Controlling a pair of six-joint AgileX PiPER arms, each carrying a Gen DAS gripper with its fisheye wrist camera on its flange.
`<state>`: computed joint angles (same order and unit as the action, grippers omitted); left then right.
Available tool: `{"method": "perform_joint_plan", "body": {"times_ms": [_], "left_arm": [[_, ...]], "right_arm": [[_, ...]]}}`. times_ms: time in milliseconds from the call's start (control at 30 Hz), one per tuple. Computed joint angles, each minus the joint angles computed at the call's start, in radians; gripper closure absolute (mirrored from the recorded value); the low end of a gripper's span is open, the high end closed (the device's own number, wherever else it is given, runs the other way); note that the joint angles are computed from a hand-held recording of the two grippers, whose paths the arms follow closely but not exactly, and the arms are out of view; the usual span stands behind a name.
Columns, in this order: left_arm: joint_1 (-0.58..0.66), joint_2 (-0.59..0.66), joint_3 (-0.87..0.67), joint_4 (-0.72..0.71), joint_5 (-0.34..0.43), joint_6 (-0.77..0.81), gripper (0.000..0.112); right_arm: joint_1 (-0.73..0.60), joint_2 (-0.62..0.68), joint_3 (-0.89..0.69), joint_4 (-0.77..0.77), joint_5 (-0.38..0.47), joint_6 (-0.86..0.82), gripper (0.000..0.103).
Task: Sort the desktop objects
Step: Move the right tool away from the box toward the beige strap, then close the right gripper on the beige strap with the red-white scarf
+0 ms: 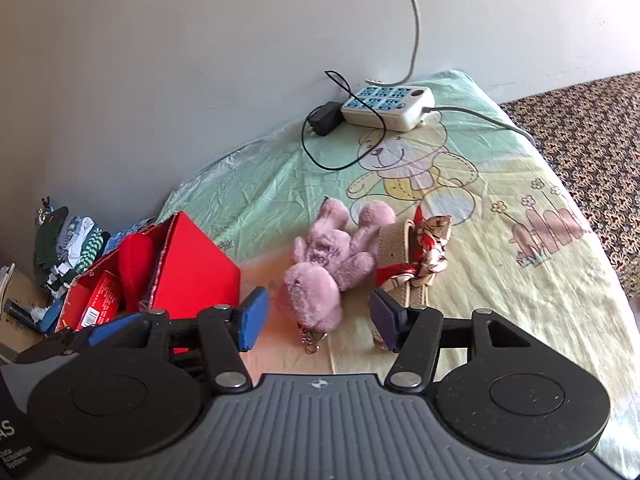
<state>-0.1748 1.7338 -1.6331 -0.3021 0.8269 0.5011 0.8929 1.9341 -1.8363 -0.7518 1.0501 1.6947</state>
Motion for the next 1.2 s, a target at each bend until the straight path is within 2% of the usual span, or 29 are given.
{"method": "perform_joint_plan", "body": {"times_ms": [33, 133, 267, 400, 467, 600, 767, 967, 1133, 1200], "left_arm": [[-0.002, -0.004, 0.007, -0.023, 0.005, 0.009, 0.010], [-0.030, -0.036, 0.079, -0.057, -0.051, 0.059, 0.010], [-0.045, -0.003, 0.100, -0.162, -0.001, 0.151, 0.010], [-0.101, 0.034, 0.126, -0.145, -0.033, 0.118, 0.010], [-0.130, 0.071, 0.101, -0.127, -0.025, 0.110, 0.010], [-0.174, 0.129, 0.053, -0.097, -0.024, 0.094, 0.010], [-0.207, 0.208, -0.028, -0.057, 0.014, 0.057, 0.011], [-0.225, 0.285, -0.119, -0.019, 0.054, -0.005, 0.011], [-0.229, 0.367, -0.235, 0.011, 0.110, -0.060, 0.012], [-0.238, 0.379, -0.245, 0.039, 0.092, -0.077, 0.012]], "right_arm": [[-0.002, -0.016, 0.030, 0.001, -0.006, 0.024, 0.044], [-0.009, -0.064, 0.122, -0.004, -0.029, 0.093, 0.043], [-0.020, -0.098, 0.191, 0.005, -0.025, 0.124, 0.043], [-0.054, -0.126, 0.264, 0.033, -0.052, 0.138, 0.042], [-0.073, -0.134, 0.295, 0.047, -0.064, 0.141, 0.041], [-0.137, -0.160, 0.372, 0.093, -0.172, 0.143, 0.039], [-0.207, -0.162, 0.394, 0.148, -0.264, 0.069, 0.038], [-0.299, -0.135, 0.383, 0.285, -0.372, -0.125, 0.038], [-0.342, -0.076, 0.321, 0.392, -0.389, -0.273, 0.037], [-0.357, -0.056, 0.307, 0.429, -0.400, -0.311, 0.037]]}}
